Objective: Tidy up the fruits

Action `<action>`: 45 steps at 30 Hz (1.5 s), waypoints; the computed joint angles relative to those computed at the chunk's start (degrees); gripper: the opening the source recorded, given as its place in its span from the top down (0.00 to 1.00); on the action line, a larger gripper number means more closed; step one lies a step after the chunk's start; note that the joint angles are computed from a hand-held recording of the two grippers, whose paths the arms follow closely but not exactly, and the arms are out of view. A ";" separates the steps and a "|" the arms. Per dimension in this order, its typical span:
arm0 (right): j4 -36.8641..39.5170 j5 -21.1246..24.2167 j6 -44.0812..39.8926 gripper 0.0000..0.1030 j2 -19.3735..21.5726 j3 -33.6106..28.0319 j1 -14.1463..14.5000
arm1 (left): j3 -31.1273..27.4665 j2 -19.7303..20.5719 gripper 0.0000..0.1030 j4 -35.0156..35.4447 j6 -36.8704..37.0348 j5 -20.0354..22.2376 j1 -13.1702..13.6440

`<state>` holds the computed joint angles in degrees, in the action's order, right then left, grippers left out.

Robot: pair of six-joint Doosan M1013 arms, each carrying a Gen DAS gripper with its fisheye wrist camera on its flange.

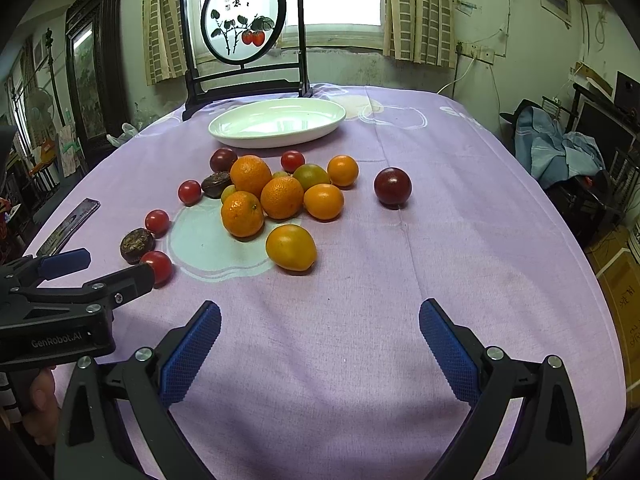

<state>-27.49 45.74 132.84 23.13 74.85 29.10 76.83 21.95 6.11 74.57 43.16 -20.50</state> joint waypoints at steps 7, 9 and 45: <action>0.07 0.01 0.05 0.03 0.19 0.10 0.05 | 0.05 0.10 0.04 -0.11 -0.05 0.09 0.03; 0.17 -0.07 -0.08 0.03 0.20 0.12 0.01 | 0.07 0.09 0.04 -0.03 -0.12 0.03 0.03; 1.69 0.24 -0.74 0.03 0.79 -0.05 -0.14 | -0.20 0.77 0.04 -0.29 0.23 0.94 0.20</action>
